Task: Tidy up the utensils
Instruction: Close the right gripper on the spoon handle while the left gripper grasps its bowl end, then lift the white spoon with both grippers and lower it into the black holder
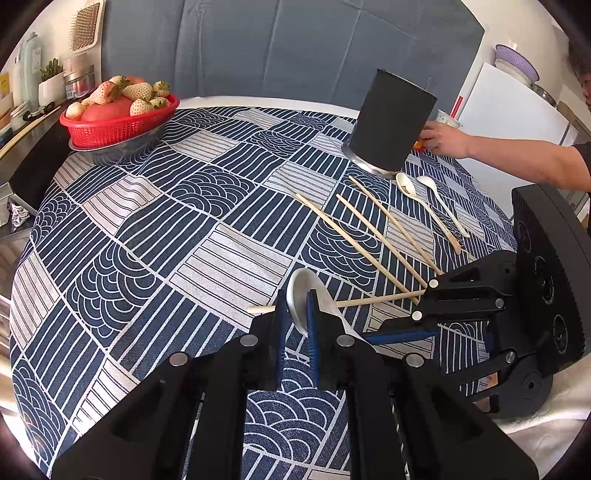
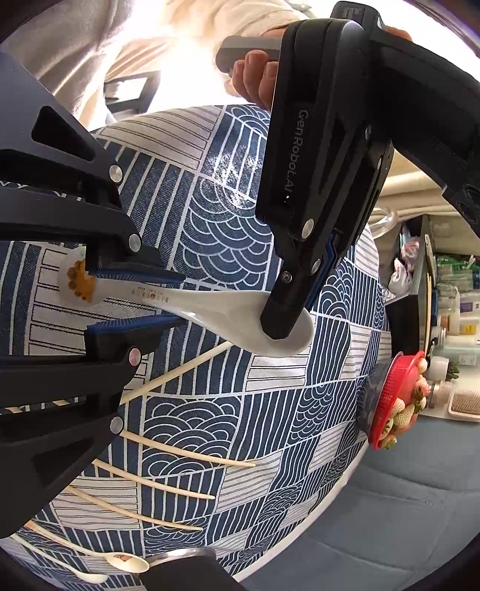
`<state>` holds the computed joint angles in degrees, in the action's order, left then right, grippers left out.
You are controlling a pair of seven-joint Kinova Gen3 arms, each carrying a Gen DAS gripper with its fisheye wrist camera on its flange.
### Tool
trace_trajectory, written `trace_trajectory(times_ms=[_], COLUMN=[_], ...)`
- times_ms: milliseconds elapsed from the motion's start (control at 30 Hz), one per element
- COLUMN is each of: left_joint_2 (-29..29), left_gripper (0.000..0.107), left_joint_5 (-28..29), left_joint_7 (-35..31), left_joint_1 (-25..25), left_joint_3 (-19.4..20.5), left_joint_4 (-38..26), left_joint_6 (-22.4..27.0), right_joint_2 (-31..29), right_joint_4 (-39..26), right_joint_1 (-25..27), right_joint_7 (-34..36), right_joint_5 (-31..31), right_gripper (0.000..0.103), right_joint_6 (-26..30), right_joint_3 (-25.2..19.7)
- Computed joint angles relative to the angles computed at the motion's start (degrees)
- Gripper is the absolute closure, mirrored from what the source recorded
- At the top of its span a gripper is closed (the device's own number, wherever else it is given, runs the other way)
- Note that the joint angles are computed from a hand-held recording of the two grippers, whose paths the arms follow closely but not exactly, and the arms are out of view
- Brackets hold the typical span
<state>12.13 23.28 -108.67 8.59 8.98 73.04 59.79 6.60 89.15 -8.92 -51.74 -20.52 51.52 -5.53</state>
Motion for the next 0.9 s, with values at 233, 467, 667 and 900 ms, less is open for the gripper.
trace_trajectory(times_ms=[233, 467, 667, 900], left_joint_2=[-1.5, -1.38, -1.03, 1.75], left_gripper=[0.097, 0.097, 0.097, 0.097], left_joint_5=[-1.42, -5.59, -7.76, -12.39], left_joint_7=[1.15, 4.9, 6.65, 10.06], left_joint_1=[0.49, 2.22, 3.02, 5.27], left_joint_3=[-0.4, -0.58, -0.57, -0.72], left_joint_4=[-0.81, -5.07, -8.96, -16.68], left_joint_6=[-0.57, -0.28, -0.65, 0.57], right_joint_2=[-0.06, -0.72, -0.71, -0.24], right_joint_4=[-1.76, -3.71, -6.17, -9.37], right_joint_1=[0.78, 1.18, 1.6, 3.14], right_joint_7=[1.72, 3.89, 5.62, 8.58], right_joint_5=[-1.12, -1.39, -1.88, -3.48], right_gripper=[0.091, 0.092, 0.092, 0.092], right_joint_6=[0.38, -0.61, -1.75, -3.52], right_joint_3=[0.24, 0.38, 0.67, 1.02])
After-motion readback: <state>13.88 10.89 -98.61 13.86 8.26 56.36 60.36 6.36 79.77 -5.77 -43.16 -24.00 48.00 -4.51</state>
